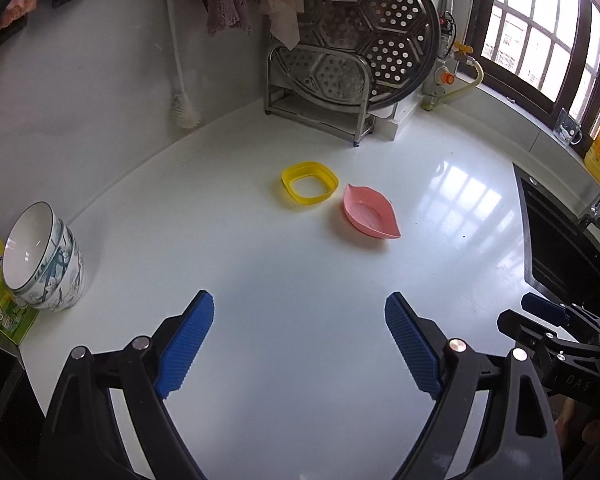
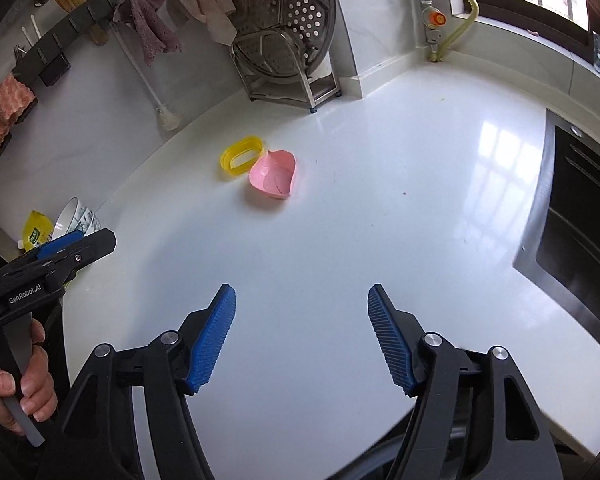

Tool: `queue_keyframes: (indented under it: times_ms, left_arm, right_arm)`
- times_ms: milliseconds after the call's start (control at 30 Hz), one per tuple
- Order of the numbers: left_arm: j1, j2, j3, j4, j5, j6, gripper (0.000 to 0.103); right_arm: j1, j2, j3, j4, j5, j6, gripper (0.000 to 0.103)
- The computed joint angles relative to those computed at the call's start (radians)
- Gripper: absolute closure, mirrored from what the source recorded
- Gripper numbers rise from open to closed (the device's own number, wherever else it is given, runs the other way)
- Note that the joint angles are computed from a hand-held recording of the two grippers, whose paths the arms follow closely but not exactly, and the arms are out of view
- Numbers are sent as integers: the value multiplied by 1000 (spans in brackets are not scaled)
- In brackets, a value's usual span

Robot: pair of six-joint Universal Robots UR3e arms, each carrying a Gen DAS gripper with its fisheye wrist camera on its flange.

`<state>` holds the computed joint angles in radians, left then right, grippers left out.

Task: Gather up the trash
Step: 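Move the left tool toward the yellow ring while the right tool approaches the pink leaf dish, then close the right tool on the pink leaf dish while the left tool grasps the yellow ring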

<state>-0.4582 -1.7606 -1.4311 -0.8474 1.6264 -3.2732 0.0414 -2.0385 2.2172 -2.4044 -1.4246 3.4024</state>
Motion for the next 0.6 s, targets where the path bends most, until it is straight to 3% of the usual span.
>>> queue_keyframes:
  times_ms: [200, 600]
  left_arm:
    - [95, -104, 21, 79, -65, 54, 17]
    - [151, -288, 166, 119, -146, 112, 17]
  right_arm:
    - [60, 352, -145, -195, -55, 24, 35]
    - [104, 759, -445, -265, -100, 25, 33]
